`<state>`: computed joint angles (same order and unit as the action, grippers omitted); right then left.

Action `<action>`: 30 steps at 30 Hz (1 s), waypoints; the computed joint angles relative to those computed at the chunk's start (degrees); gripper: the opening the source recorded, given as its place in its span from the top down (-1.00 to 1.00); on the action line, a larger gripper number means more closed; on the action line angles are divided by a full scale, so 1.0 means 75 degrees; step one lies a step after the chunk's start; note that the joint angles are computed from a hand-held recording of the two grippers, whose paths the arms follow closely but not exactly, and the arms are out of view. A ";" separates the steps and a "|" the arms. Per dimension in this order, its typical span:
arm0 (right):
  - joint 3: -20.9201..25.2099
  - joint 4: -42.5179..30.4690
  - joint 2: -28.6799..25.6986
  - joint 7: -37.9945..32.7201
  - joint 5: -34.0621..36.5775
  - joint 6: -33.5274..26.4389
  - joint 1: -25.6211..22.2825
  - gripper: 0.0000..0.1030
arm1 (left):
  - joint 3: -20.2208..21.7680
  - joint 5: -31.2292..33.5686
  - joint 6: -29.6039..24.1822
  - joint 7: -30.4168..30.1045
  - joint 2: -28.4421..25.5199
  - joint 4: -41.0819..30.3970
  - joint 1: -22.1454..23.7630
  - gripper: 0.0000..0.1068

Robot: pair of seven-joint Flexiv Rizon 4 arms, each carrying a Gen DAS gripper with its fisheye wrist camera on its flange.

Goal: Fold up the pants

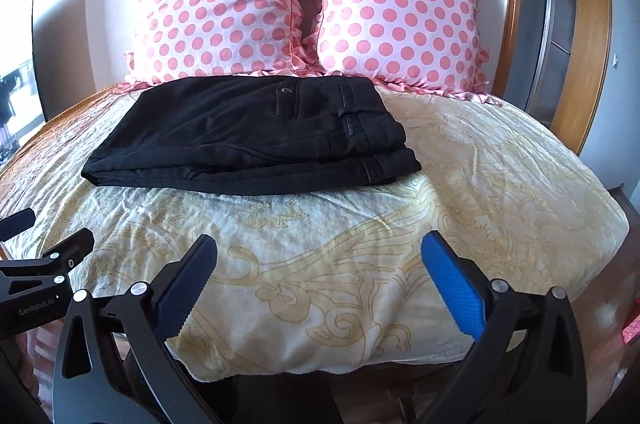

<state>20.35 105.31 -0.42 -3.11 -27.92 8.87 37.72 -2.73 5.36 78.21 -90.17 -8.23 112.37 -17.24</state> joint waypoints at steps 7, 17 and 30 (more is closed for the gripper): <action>-0.0015 -0.0030 -0.0048 -0.0075 0.0075 0.0024 0.0008 -0.97 | -0.0011 0.0040 -0.0085 -0.0026 -0.0011 -0.0034 0.0002 -0.89; -0.0036 -0.0045 -0.0076 -0.0098 0.0169 0.0039 -0.0003 -0.97 | -0.0133 -0.0474 -0.0203 0.0410 -0.0073 -0.0013 0.0045 -0.89; -0.0047 -0.0054 -0.0108 -0.0096 0.0219 0.0064 -0.0004 -0.97 | -0.0128 -0.0482 -0.0257 0.0462 -0.0113 -0.0053 -0.0005 -0.89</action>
<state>20.00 104.91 -1.23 -3.82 -26.28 9.35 37.69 -3.69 1.74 76.28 -86.70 -9.08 111.98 -17.27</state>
